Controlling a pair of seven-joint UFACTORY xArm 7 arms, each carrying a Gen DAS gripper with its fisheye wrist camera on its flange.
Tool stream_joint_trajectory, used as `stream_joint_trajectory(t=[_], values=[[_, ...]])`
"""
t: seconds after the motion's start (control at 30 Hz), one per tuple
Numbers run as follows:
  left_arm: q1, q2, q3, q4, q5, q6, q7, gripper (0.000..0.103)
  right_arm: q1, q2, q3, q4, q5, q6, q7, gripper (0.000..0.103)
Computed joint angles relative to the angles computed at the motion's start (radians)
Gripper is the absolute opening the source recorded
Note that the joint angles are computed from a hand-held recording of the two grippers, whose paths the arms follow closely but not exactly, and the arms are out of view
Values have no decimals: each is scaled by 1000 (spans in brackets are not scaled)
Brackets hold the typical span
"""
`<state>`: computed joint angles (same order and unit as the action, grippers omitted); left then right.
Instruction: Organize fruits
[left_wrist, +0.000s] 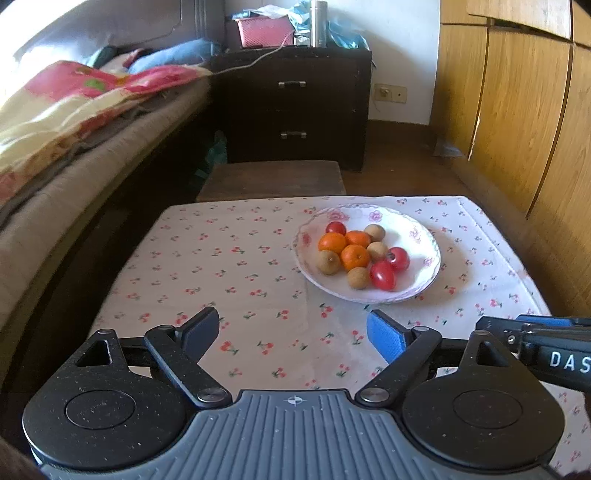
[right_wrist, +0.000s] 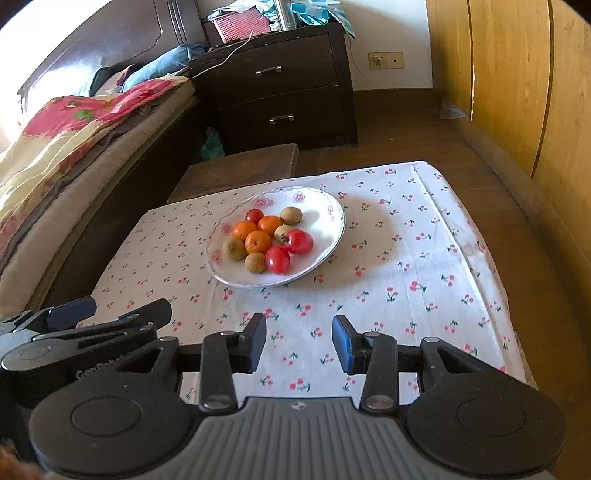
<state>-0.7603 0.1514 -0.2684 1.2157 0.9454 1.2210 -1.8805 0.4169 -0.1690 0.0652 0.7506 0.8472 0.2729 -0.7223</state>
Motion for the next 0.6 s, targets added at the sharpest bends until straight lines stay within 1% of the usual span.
stream_joint_trajectory(t=[0.03, 0.07, 0.1, 0.2, 0.47, 0.6], values=[[-6, 4, -3, 6, -1, 15, 1, 95, 2, -12, -1, -10, 7, 1, -5, 40], [-11, 6, -6, 9, -3, 29, 1, 102, 5, -21, -4, -19, 13, 2, -11, 41], [-19, 8, -9, 11, -2, 46, -3, 103, 8, -31, -6, -28, 18, 3, -14, 41], [-35, 4, -16, 7, 5, 67, -10, 103, 18, -59, -14, -56, 23, 3, -14, 41], [-50, -13, -30, -17, -16, 62, -60, 103, 47, -120, -41, -119, 5, 3, 11, 41], [-58, -9, -37, -15, -29, 78, -68, 103, 60, -140, -52, -145, -14, 2, 23, 41]])
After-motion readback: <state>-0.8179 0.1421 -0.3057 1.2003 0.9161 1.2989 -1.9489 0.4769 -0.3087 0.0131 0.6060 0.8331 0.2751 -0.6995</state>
